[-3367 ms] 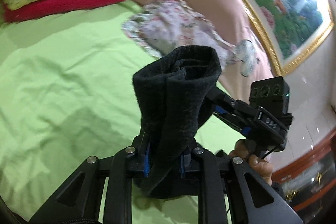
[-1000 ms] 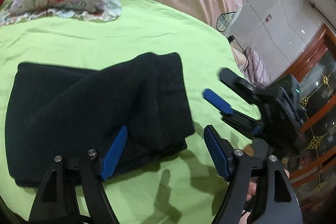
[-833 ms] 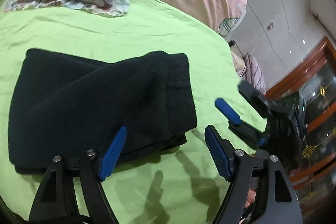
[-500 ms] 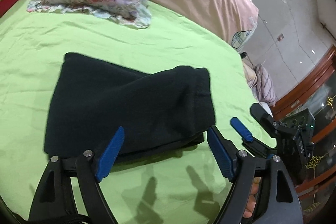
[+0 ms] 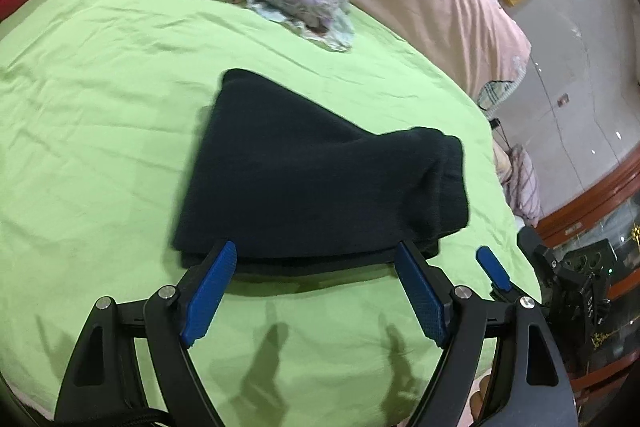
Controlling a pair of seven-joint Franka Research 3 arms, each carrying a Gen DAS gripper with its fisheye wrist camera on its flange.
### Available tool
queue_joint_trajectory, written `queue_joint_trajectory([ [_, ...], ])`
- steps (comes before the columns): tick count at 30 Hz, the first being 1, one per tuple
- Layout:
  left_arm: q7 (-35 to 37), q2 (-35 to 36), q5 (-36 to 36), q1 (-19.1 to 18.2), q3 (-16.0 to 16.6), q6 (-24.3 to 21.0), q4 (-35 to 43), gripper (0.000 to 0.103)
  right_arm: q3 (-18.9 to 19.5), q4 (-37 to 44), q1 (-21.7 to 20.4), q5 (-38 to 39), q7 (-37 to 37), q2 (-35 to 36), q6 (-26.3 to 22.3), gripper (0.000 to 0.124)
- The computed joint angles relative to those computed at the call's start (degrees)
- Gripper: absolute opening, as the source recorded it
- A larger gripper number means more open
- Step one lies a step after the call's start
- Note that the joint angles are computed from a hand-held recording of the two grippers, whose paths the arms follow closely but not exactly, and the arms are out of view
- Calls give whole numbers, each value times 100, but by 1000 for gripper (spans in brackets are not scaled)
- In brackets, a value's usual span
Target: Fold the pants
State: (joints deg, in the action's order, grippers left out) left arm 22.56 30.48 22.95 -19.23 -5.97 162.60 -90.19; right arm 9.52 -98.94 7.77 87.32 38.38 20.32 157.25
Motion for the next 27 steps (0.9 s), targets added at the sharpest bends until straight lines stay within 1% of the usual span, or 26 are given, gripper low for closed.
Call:
queue_joint_trajectory([
  [6, -460, -416, 157, -6, 201, 162, -689, 82, -3, -112, 45, -40, 238, -30, 79, 86],
  [9, -549, -537, 128, 120, 143, 237, -929, 82, -14, -127, 96, -272, 396, -32, 109, 86],
  [11, -500, -585, 72, 223, 71, 209, -1000, 82, -15, -126, 136, -476, 510, -25, 156, 86],
  [15, -496, -617, 120, 263, 78, 151, -1000, 82, 22, -58, 136, -680, 626, 32, 192, 86],
  [17, -490, -605, 109, 297, 72, 141, -984, 82, 19, 16, 161, -882, 813, 104, 281, 87],
  [19, -390, -562, 9, 397, -7, 137, -957, 82, 28, 110, 159, -1105, 1003, 188, 296, 87],
  [21, -301, -506, -80, 453, -50, 103, -904, 82, 5, 229, 180, -1489, 1352, 298, 294, 87],
  [24, -332, -468, -127, 454, -14, 153, -893, 82, 82, 396, 100, -1763, 1585, 450, 243, 87],
  [27, -187, -359, -234, 526, -64, 104, -746, 82, 169, 541, 29, -1919, 1713, 593, 260, 87],
])
